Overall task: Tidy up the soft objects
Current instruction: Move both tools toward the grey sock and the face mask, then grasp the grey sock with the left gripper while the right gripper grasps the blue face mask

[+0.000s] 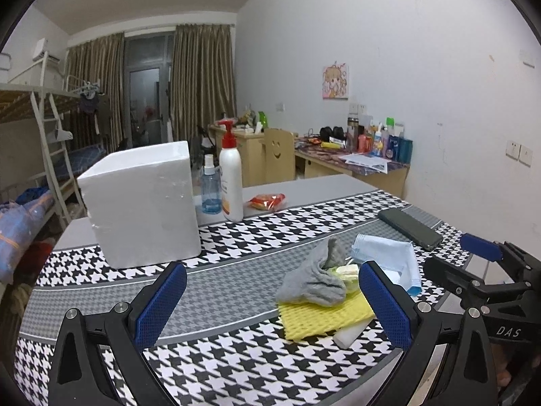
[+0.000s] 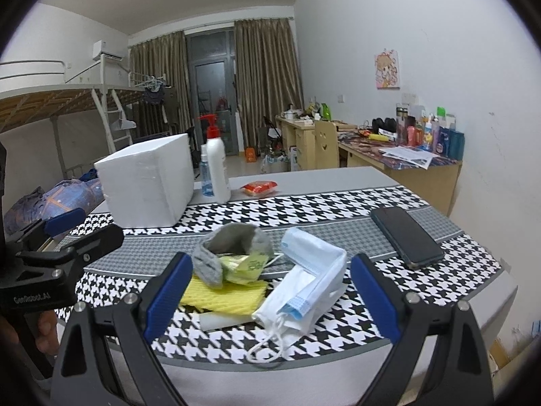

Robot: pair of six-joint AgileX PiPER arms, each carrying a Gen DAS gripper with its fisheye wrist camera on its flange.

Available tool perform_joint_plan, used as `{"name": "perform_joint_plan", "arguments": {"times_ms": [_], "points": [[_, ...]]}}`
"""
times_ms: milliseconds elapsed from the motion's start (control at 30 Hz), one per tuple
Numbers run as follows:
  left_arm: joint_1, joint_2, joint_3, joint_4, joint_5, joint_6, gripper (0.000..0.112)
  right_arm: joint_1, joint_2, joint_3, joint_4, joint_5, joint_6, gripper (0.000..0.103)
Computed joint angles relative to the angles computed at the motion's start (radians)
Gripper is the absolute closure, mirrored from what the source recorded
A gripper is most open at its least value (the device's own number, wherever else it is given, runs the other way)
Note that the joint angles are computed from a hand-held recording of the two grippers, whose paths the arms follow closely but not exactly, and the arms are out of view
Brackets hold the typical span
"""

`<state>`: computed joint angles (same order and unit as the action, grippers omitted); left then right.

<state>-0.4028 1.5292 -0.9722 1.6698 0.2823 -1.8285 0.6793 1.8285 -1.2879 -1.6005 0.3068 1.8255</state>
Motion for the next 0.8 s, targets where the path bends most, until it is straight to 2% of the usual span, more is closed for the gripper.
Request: {"name": "perform_joint_plan", "arguments": {"times_ms": [100, 233, 333, 400, 700, 800], "points": [[0.01, 0.029, -0.038, -0.068, -0.022, 0.07, 0.01, -0.013, 0.016, -0.025, 0.112, -0.008, -0.104, 0.006], [0.02, 0.074, -0.091, -0.17, -0.045, 0.174, 0.01, -0.029, 0.026, -0.045, 0.147, -0.012, -0.138, 0.006], [0.029, 0.101, -0.123, -0.279, -0.069, 0.289, 0.01, -0.043, 0.048, -0.086, 0.267, -0.016, -0.262, 0.006], [0.03, 0.121, -0.148, -0.336, -0.062, 0.35, 0.01, -0.049, 0.062, -0.111, 0.344, -0.012, -0.344, 0.006], [0.046, 0.202, -0.25, -0.77, -0.052, 0.773, 0.01, -0.096, 0.119, -0.201, 0.658, -0.003, -0.666, 0.006], [0.043, 0.232, -0.293, -0.857, -0.014, 0.875, 0.01, -0.105, 0.138, -0.224, 0.722, 0.005, -0.731, 0.006]]}}
